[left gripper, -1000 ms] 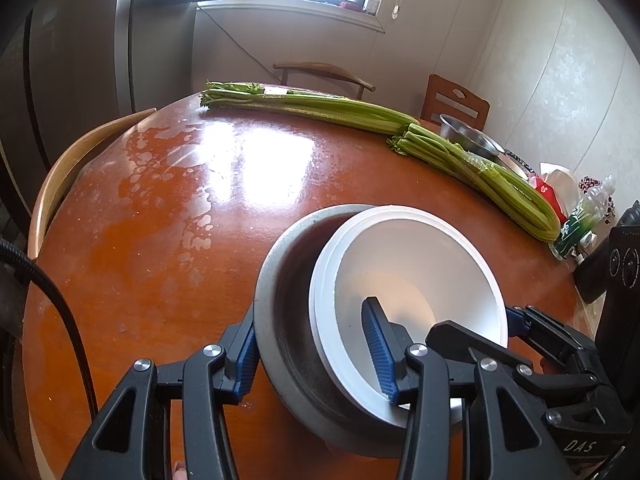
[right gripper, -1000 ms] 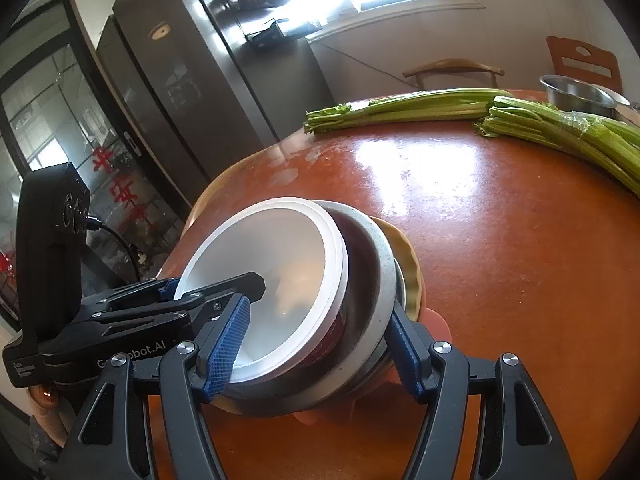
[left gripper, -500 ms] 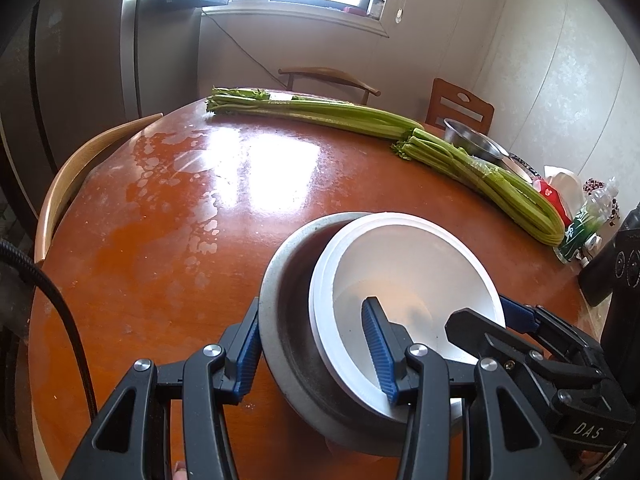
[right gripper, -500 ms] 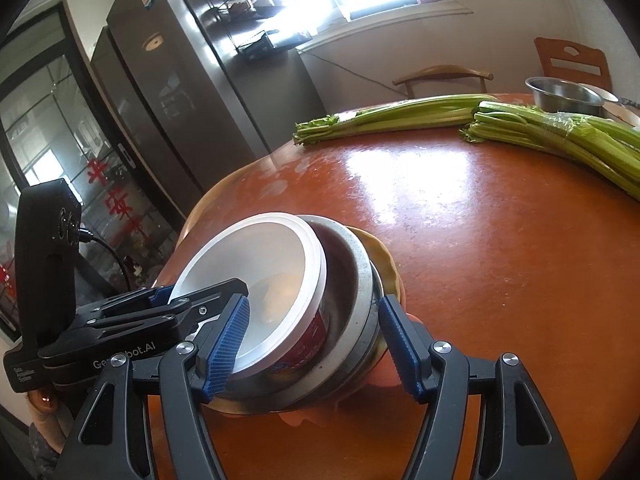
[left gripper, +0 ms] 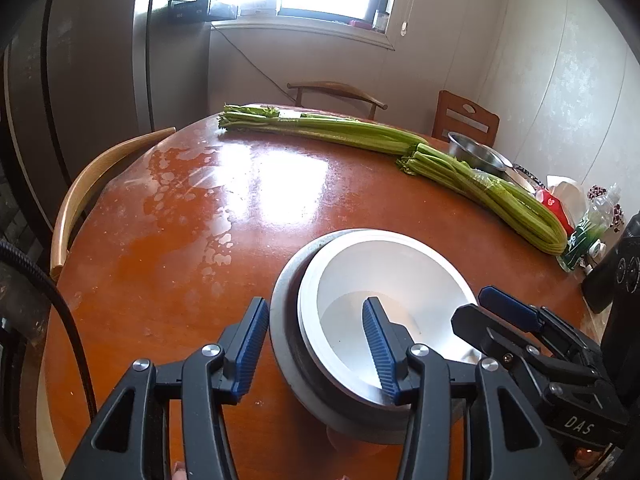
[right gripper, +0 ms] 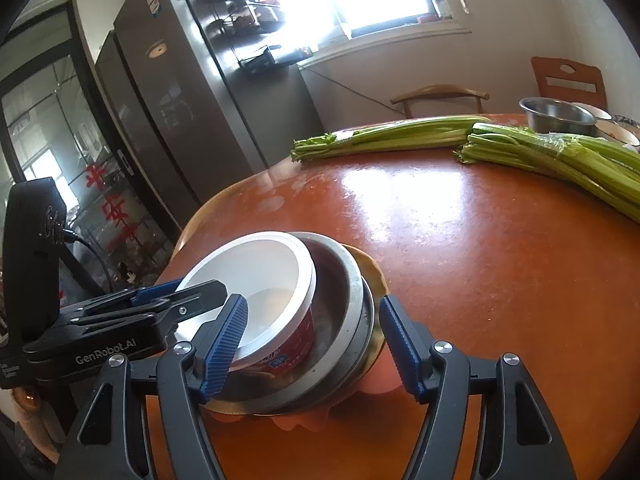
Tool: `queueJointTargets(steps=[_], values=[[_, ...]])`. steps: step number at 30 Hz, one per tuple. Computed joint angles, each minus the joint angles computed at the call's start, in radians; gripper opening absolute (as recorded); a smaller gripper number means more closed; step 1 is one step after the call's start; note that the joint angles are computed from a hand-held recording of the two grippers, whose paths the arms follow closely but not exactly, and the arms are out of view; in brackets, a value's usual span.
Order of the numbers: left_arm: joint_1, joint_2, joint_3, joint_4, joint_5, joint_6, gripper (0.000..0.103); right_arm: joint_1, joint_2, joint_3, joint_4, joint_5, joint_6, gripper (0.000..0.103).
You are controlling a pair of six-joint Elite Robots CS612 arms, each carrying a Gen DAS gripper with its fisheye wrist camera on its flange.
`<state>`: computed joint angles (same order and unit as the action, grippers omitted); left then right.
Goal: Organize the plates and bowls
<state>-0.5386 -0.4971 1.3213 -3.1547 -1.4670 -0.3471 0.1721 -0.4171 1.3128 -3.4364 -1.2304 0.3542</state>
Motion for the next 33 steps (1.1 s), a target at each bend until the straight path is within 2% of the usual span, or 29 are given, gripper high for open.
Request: queueJointTargets(steps=[3, 6, 10, 17, 23, 27, 30, 33], values=[[-0.005, -0.012, 0.019, -0.018, 0.031, 0.001, 0.052, 0.001, -0.001, 0.01, -0.049, -0.03, 0.01, 0.071], [-0.011, -0.03, 0.052, -0.048, 0.054, -0.005, 0.055, -0.005, -0.003, 0.025, -0.097, -0.009, 0.034, 0.074], [-0.023, -0.056, 0.112, -0.109, 0.097, -0.02, 0.061, 0.006, -0.031, 0.079, -0.145, -0.096, 0.039, 0.074], [-0.055, -0.096, 0.212, -0.201, 0.146, -0.022, 0.067, 0.021, -0.093, 0.198, -0.251, -0.158, 0.019, 0.074], [-0.094, -0.111, 0.283, -0.252, 0.222, -0.055, 0.067, 0.039, -0.128, 0.275, -0.245, -0.199, -0.016, 0.075], [-0.112, -0.121, 0.331, -0.25, 0.206, -0.093, 0.068, 0.05, -0.143, 0.313, -0.225, -0.264, -0.024, 0.075], [-0.124, -0.127, 0.369, -0.292, 0.204, -0.109, 0.072, 0.051, -0.153, 0.35, -0.237, -0.247, -0.023, 0.075], [-0.14, -0.133, 0.393, -0.299, 0.239, -0.112, 0.073, 0.059, -0.158, 0.379, -0.238, -0.258, -0.046, 0.075]])
